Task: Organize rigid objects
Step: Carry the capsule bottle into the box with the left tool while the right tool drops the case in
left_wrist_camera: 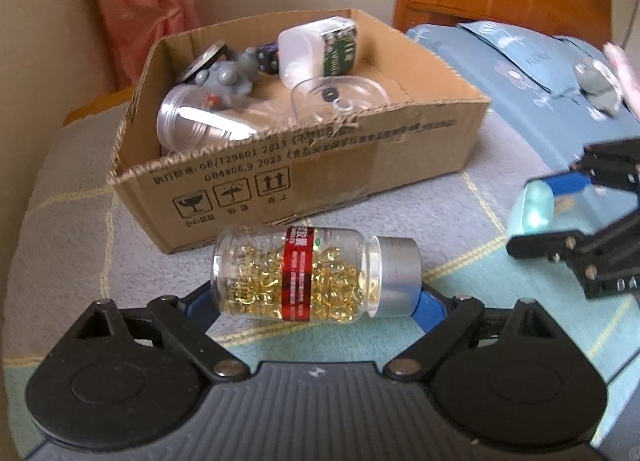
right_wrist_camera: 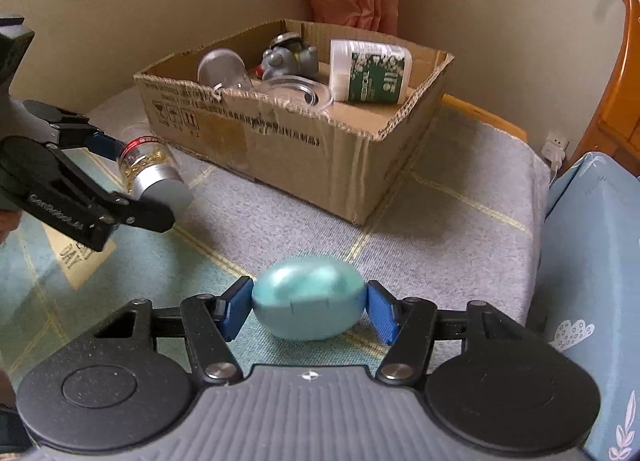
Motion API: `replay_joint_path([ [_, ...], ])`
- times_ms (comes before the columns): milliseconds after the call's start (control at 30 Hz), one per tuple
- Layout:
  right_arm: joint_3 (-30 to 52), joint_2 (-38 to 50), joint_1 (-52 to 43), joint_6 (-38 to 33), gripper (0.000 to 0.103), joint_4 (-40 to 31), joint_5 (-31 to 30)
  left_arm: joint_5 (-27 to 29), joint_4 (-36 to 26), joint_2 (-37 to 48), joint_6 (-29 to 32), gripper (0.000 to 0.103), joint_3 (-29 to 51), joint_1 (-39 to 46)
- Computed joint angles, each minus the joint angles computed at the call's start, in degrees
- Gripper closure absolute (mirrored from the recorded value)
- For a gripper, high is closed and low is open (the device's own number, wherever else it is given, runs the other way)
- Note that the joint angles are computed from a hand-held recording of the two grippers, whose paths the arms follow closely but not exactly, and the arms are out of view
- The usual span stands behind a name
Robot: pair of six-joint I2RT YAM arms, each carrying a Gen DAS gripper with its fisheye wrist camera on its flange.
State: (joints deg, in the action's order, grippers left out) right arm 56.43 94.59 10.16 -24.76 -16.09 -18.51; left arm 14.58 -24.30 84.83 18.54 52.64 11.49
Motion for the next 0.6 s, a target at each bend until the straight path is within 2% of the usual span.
replay_joint_path([
  [333, 6.5, -3.4, 0.2, -0.5, 0.037, -5.7, -2.6, 3.6, -9.9, -4.5, 7.9, 0.010, 7.3, 2.7],
  [467, 11.6, -1.8, 1.7, 0.2, 0.037, -6.1, -2.2, 4.0, -10.8, -4.3, 8.7, 0.010, 10.3, 3.0],
  [600, 19.3, 3.3, 3.5, 3.2, 0.037, -7.3, -0.8, 2.5, -9.4, -2.8, 8.1, 0.010, 12.8, 2.6],
])
